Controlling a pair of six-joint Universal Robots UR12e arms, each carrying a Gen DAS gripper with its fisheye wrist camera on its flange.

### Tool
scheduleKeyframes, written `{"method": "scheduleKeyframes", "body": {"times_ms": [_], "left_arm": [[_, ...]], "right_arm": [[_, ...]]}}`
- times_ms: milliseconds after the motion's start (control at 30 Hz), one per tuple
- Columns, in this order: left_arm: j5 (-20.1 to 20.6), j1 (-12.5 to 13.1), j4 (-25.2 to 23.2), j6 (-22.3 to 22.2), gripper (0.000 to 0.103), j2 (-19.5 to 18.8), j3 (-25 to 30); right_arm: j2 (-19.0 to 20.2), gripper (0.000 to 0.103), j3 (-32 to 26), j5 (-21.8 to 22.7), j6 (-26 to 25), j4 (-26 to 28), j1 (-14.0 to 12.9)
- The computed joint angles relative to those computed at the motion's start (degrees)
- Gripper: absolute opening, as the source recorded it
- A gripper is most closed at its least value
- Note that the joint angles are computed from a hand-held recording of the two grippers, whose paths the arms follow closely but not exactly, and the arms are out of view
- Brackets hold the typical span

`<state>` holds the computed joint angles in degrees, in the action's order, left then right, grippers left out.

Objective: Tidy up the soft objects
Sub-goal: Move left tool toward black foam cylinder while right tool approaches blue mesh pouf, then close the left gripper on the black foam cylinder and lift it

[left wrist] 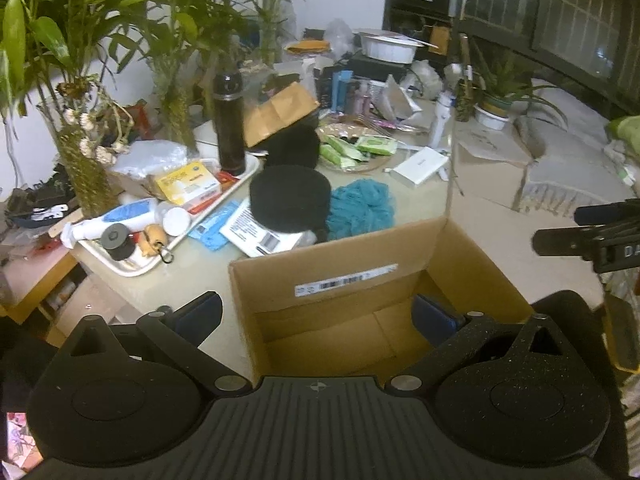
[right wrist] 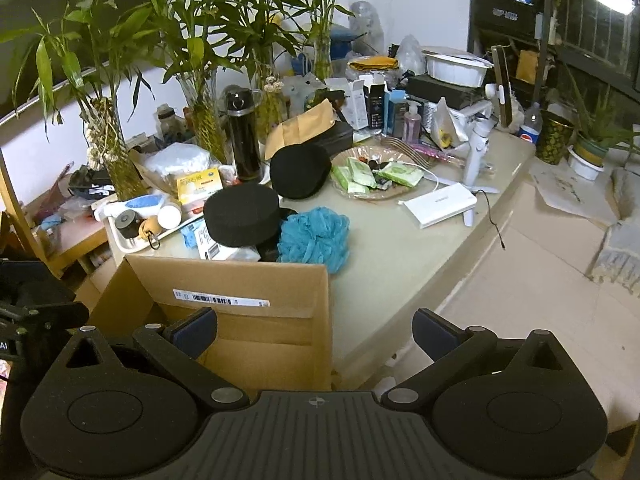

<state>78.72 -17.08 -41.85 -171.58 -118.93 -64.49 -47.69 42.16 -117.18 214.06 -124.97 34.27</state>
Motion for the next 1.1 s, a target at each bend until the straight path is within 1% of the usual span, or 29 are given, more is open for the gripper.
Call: {"method": "scheduleKeyframes", "body": {"times_ms": [100,233,300,400,500,600,733,833,900,967,1033,1100], "left_arm": [[0.1,0.3,-0.6,-0.3,0.103,-0.2,0.6],[0.3,0.7,1.0,-0.9,0.103,-0.2,0.3],[1.4,0.7,1.2,-0.8,0.103,-0.5,0.7],[1.7,0.9,1.2,-0.2,0.103,-1.2,1.5],[0.2,1.5,1.9,-0.7,0.103,-1.7,1.8],[-0.2,1.7,3.0,-0.5,0.103,-2.4,2.1],[-1.5,2.0,4.6,-0.2,0.103,-3.5,2.7],[-3.6,2.5,5.6,-0.6,0.103,-4.4,3.5],[-4.9,2.7,6.2,-0.2,0.103,-5.1,4.2],[-5.5,2.8,6.7,0.3,0.103,-5.7,4.5],[-6.3,3.0,6.5,0.4,0.103,-6.4,5.4],[-7.5,3.4,6.6,-0.3,0.103,-7.2,6.2]], "right_arm": [[-0.5,0.103,1.3,1.5,-1.0,-1.9,-0.7],[-0.5,0.103,1.7,2.0,-2.8,-2.5,-1.3],[-0.4,0.103,1.7,2.1,-3.6,-2.9,-1.7],[-0.4,0.103,2.5,3.5,-3.6,-4.4,-2.5],[-0.8,0.103,4.1,5.9,-2.3,-7.5,-3.6],[-0.8,0.103,5.1,6.9,-1.2,-9.9,-4.3],[0.0,0.103,4.6,7.7,-2.0,-10.8,-5.0],[0.5,0.103,4.3,8.6,-2.1,-12.2,-5.5],[1.2,0.103,3.6,8.7,-2.9,-12.5,-5.7],[2.0,0.103,2.8,7.6,-4.8,-12.9,-5.6],[2.9,0.103,1.6,7.1,-6.8,-12.2,-5.6],[3.5,0.103,0.9,7.7,-7.4,-11.7,-5.8]]}}
